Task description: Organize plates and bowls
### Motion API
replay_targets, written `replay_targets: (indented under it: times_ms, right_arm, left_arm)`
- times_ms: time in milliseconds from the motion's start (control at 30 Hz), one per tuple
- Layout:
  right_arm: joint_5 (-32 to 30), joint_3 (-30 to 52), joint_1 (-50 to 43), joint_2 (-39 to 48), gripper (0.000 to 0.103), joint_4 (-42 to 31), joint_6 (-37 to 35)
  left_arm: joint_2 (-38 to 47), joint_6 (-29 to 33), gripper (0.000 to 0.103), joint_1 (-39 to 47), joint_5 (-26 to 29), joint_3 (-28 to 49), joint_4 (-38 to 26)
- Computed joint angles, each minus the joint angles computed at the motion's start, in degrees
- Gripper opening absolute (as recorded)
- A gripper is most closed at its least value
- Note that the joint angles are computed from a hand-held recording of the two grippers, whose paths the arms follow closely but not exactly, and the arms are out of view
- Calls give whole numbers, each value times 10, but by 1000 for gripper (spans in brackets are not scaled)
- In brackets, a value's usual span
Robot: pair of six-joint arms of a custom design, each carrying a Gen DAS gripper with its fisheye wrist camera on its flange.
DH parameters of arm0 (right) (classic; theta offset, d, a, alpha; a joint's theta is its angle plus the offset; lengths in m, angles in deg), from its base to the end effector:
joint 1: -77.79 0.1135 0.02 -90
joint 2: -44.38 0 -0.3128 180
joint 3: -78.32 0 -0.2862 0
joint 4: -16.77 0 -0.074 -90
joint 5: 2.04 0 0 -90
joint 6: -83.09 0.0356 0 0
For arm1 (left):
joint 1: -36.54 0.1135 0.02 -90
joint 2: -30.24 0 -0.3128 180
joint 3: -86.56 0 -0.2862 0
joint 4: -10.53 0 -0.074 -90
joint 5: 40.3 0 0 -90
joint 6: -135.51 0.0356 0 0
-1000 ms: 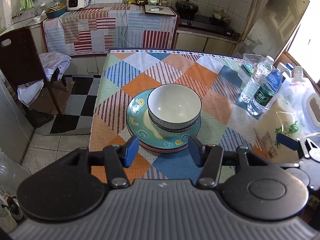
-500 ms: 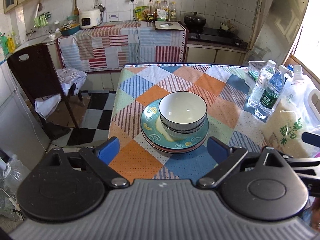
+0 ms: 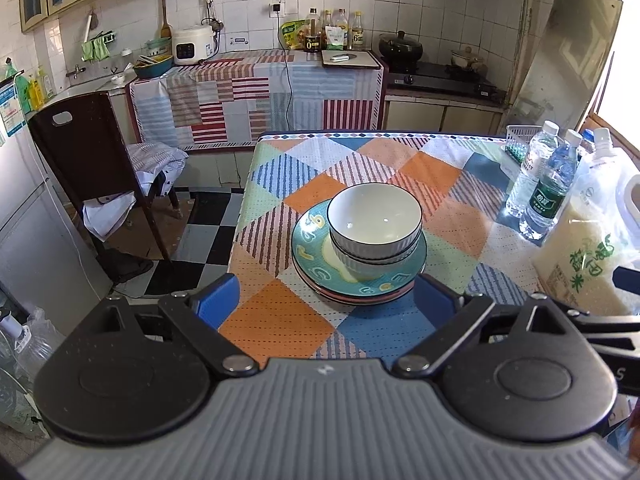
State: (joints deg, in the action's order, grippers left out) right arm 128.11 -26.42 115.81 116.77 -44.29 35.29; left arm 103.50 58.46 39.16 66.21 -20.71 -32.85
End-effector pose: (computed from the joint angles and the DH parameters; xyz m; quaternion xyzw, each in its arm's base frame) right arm 0.2226 0.1449 0.3400 0.1269 0.8993 -0.0866 0.4095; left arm 0.2941 0.0033 0.3354 0.1380 0.9019 -0.0784 0.4017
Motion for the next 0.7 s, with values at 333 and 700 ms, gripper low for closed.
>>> replay_targets:
  times_ms: [333, 700]
  right_arm:
    - [4, -9, 6, 1, 103, 5, 11]
    - [11, -11, 9, -3, 103, 8, 13]
  left_arm:
    - [1, 3, 95, 1, -1, -10, 12]
    - [7, 6, 98, -1, -10, -12, 10]
